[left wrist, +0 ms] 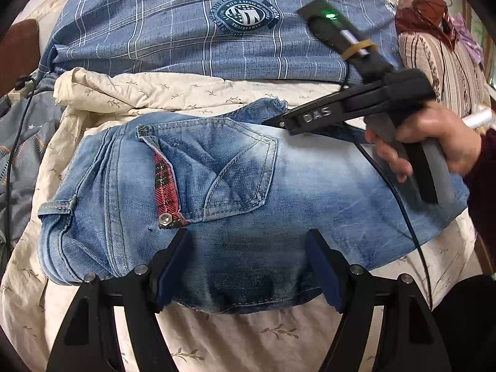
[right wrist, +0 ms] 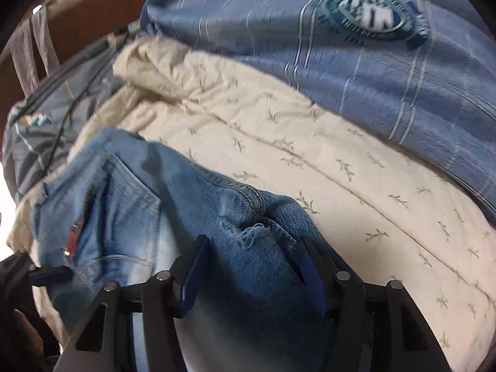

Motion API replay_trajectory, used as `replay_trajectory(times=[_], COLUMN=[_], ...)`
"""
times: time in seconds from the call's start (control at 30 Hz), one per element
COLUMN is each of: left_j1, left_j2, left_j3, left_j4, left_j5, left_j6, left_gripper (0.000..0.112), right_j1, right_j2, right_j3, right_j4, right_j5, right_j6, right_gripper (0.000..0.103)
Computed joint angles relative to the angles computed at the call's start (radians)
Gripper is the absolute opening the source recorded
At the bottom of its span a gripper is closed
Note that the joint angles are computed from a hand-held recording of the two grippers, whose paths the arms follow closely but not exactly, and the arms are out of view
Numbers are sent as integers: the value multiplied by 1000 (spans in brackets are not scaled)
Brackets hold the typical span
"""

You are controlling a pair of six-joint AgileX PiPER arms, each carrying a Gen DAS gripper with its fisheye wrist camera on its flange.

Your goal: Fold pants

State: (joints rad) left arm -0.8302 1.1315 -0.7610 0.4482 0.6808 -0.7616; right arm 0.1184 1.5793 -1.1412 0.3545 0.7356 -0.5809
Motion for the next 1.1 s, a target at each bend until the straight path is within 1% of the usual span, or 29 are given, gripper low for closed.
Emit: replay_trajectory(times=[0.03,0.07,0.1,0.17,0.23,0.27,0.37,0.4,0.47,0.53,0.57,0.63,0.67,0.7,0.73,0.8,0.83,0.87,0.93,0.97,1.03,1.1], left_j1=[-20,-41,-53,-63,-63,-58,-45,-38,-32,-45,-51,-76,-102,-124,-148,-163,-149,-123,-84,-76,-78,-116], left_j2=[7,15,21,26,32,33,34,31,18,16,24,48,68,84,98,95,80,62,35,26,15,-31], left_j3=[-1,-3,-3,-2,-5,-6,-13,-15,-12,-10,-11,-15,-17,-18,-18,-13,-8,-5,1,2,2,13], left_j4=[28,60,79,96,96,91,77,73,88,129,149,188,225,256,283,294,274,238,186,173,169,190], left_j5=[13,28,37,43,43,40,34,31,20,20,25,45,68,90,113,125,113,94,65,60,56,50], left_j6=[-22,-44,-57,-68,-71,-65,-64,-66,-97,-142,-154,-172,-194,-212,-229,-237,-221,-193,-158,-151,-156,-189], left_gripper=[76,76,76,76,76,76,76,76,76,76,76,76,76,77,77,78,78,78,78,78,78,78], right_j1=[6,12,24,81,164,199,256,259,239,208,185,110,72,38,-2,-110,-174,-212,-275,-304,-337,-370], right_j2=[16,27,26,10,-10,-10,0,12,38,71,85,137,165,168,171,178,165,141,71,21,-34,-110], right_j3=[-10,-22,-24,-18,3,8,7,-8,-46,-87,-103,-150,-175,-175,-191,-247,-241,-215,-170,-139,-101,-24], right_j4=[0,9,4,-81,-269,-369,-590,-625,-627,-591,-534,-338,-238,-138,-38,162,262,323,356,336,305,283], right_j5=[7,23,24,2,-57,-75,-108,-111,-115,-124,-127,-109,-81,-72,-34,107,150,154,146,138,154,172], right_j6=[-11,-25,-20,37,173,252,438,474,503,513,479,365,339,279,236,183,148,112,95,103,109,98], right_gripper=[49,37,30,18,16,14,13,13,13,13,13,14,16,17,18,20,20,20,20,20,20,20])
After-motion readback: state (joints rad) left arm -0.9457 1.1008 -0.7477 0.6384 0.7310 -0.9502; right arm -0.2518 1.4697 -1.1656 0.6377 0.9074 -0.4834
